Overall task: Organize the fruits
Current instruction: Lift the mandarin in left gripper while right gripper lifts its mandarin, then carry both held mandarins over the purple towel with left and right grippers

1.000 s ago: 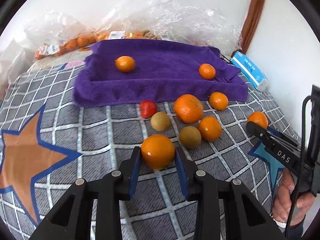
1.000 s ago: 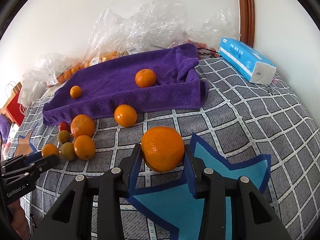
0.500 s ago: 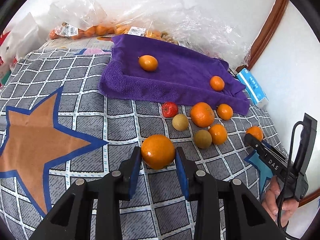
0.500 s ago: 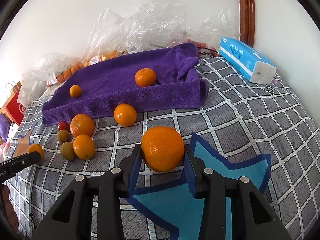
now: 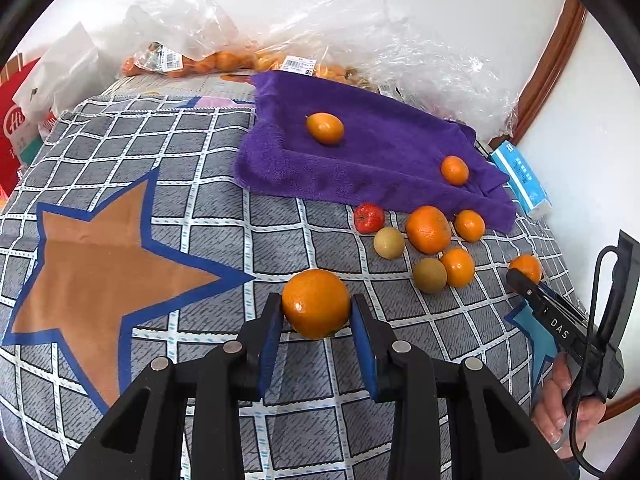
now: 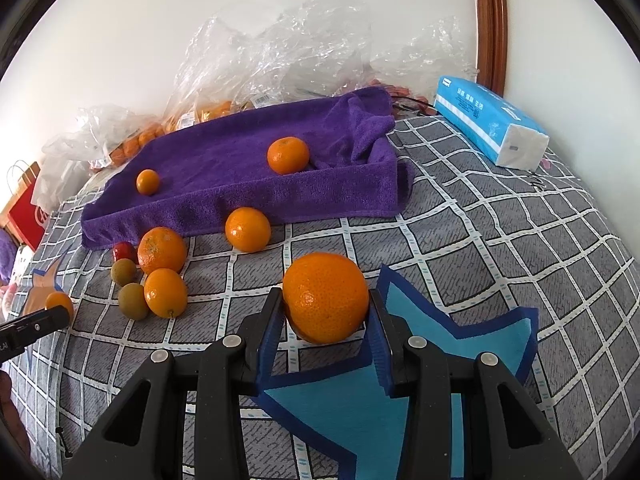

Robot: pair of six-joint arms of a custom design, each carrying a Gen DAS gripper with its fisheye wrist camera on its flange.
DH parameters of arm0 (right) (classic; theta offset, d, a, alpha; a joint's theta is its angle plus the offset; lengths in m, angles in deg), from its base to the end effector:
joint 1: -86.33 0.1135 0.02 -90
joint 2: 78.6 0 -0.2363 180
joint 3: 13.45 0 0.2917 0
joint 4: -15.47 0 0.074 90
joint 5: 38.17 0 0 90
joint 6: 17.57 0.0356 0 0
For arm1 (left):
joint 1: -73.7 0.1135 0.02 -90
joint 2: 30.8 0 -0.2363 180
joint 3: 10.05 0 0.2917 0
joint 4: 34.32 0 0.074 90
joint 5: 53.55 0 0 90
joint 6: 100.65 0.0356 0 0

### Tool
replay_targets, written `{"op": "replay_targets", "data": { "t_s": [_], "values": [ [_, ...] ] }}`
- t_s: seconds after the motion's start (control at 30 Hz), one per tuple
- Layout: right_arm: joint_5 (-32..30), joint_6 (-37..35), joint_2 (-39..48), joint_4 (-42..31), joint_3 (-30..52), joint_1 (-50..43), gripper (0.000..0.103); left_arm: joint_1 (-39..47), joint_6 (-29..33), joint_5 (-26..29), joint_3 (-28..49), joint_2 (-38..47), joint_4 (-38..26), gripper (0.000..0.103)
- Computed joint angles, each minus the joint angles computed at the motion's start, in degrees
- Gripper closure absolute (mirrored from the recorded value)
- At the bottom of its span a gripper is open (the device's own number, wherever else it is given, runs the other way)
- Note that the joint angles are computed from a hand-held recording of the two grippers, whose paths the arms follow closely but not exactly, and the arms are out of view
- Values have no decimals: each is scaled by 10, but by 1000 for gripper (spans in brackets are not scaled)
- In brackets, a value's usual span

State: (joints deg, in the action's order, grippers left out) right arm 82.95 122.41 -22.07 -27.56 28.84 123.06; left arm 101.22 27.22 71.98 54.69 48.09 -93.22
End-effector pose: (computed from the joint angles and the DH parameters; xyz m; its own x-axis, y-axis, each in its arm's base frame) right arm 0.1945 0.1221 0.1510 -0.6541 0.3299 -0.6806 0.3311 0.9340 0.1345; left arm 0.2644 0.1144 0.1756 -0.8083 0.1422 -0.5714 0.3425 0.9029 -0.2599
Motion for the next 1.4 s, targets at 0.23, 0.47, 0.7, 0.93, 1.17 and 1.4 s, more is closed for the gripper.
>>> {"op": "replay_targets", "data": {
  "t_s": [0.23, 0.47, 0.7, 0.93, 1.17, 1.4],
  "values": [
    [7, 0, -6, -6, -1, 8, 63, 12, 10, 9, 19, 7, -17, 71],
    [12, 7, -18, -30, 10, 20, 63, 18, 14, 23, 39, 12, -28, 71],
    [37, 9, -6, -67, 54, 41, 63, 17, 13, 33, 59, 12, -39, 71],
    [51, 4, 8, -85, 94, 49, 63, 15, 4, 45, 83, 15, -45, 71],
    [53, -13, 22, -92, 134, 40, 63, 8, -8, 53, 112, 19, -49, 71],
    [48, -33, 30, -84, 160, 22, 63, -9, -32, 50, 133, 28, -41, 71]
  ]
}}
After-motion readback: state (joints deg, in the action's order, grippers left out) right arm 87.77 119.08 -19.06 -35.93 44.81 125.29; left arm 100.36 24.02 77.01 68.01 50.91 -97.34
